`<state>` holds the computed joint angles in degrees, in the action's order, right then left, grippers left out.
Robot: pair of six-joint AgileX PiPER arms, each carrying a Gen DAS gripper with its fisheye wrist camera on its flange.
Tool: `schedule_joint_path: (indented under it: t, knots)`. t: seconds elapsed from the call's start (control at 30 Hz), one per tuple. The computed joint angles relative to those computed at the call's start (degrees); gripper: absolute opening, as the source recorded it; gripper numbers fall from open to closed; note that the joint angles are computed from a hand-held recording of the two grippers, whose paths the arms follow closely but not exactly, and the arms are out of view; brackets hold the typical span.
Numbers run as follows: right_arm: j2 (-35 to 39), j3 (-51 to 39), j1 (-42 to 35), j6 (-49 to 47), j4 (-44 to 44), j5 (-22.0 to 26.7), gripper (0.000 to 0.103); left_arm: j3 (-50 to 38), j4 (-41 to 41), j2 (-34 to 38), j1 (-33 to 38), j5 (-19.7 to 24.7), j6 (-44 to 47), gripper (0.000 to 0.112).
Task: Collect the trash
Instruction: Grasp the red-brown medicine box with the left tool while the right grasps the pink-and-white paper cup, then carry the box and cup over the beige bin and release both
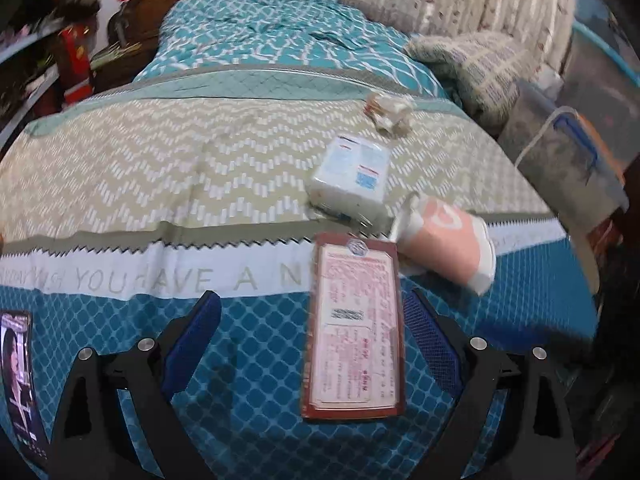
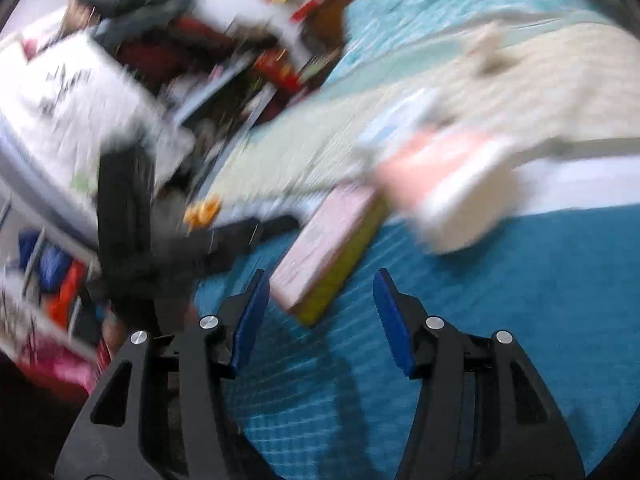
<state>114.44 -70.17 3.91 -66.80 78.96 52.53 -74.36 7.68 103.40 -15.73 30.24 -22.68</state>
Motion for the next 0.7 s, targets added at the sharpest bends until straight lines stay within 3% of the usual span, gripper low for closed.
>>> schedule_joint_path:
  t: [0.2,0.33,0.37,0.4,0.43,0.5,0.57,0.7]
  knots:
    - [4.9,-3.6,-6.0,8.3,2.3,2.2,0.053,-1.4,10.0,3.8,-6.1,0.7,-6.4,0.088]
    - [11.6,-14.3,-4.0,16.8,-0.6,3.6,0.037,-0.6,16.8,5.1,-7.6,2.2,-12.3,0.085]
    - [13.1,-16.9,-3.5,18.6,-1.5,3.8,0.03,-0.1,16.7,5.2,-7.3,2.5,-12.3,0.082]
    - [14.5,-19.1,-2.8,20.1,-2.1,4.2,0.021,0.3,15.3,5.2,-6.8,2.3,-10.9,0.067]
    - [15.8,-21.2,-2.7,21.3,-2.3,5.2,0.019,1.5,14.7,4.5,-6.3,0.9,-10.4,0.055]
    - [16.8,-22.5,-2.1,20.8,-1.3,5.0,0.015,2.2,16.5,3.8,-6.2,1.2,-11.9,0.055]
    - [15.4,-20.3,-2.7,18.6,-0.1,4.4,0.009,2.2,11.9,3.4,-5.2,0.6,-8.4,0.055]
    - [11.9,-12.8,-8.1,12.7,3.3,4.3,0.008,-1.9,2.8,4.7,-6.6,1.2,0.7,0.055]
